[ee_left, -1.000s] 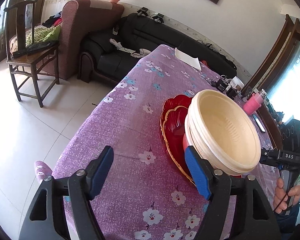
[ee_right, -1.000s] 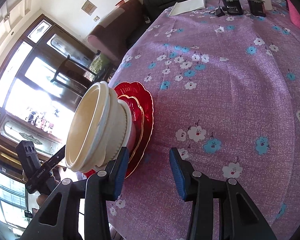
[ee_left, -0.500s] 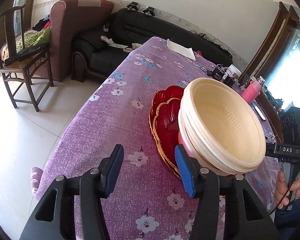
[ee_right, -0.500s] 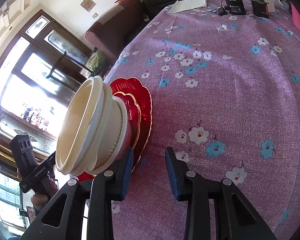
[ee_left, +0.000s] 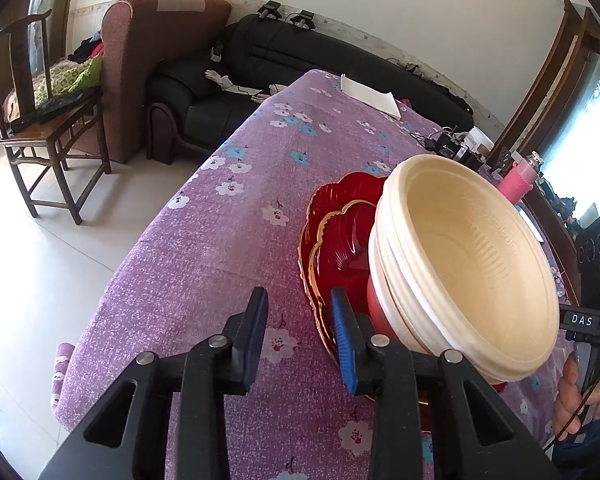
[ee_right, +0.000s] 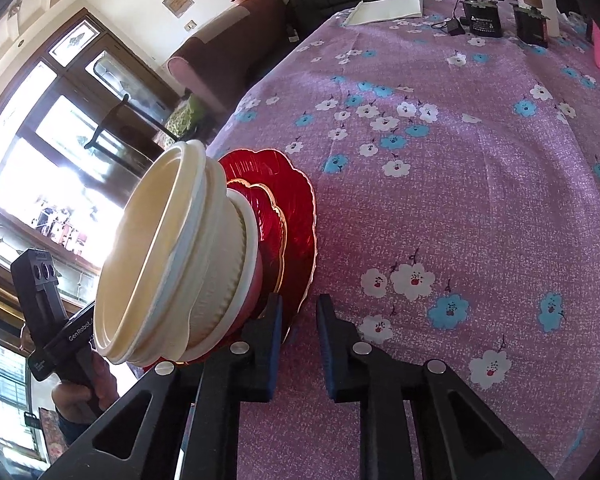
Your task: Organize plates and bowls
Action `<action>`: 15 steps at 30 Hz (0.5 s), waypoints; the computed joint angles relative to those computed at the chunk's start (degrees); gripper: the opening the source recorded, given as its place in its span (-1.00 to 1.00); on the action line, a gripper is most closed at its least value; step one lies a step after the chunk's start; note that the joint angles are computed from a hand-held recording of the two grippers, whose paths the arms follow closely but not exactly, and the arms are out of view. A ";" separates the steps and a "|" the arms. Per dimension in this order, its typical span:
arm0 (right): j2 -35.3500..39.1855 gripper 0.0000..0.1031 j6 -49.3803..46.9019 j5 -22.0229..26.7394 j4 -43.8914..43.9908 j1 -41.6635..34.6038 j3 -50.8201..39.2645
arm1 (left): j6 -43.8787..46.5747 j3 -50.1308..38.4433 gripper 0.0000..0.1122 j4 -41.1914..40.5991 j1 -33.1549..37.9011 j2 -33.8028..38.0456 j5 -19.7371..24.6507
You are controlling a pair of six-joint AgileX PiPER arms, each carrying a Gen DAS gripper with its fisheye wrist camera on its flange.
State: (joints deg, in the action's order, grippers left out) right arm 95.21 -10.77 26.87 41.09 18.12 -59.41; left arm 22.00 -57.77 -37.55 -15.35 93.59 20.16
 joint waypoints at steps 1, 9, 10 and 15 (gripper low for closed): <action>0.03 -0.69 0.88 -0.57 -0.91 0.42 -0.08 | 0.48 -0.12 -0.50 -0.34 -0.14 0.24 -0.24; 0.08 -0.71 3.81 -2.94 -3.74 1.72 0.01 | 3.21 0.69 -0.72 -1.97 -1.46 0.12 -2.43; 0.06 -0.71 3.79 -3.09 -3.63 1.73 0.09 | 4.40 0.80 -0.72 -3.20 -1.24 0.09 -2.31; -0.28 -0.71 4.28 -3.47 -3.74 2.00 0.52 | 3.09 0.96 -0.72 -2.36 -1.60 -0.09 -2.72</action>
State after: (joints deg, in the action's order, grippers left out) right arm 94.93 -6.48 23.41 37.35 20.12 -58.89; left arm 25.09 -56.81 -39.91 -16.95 93.51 17.44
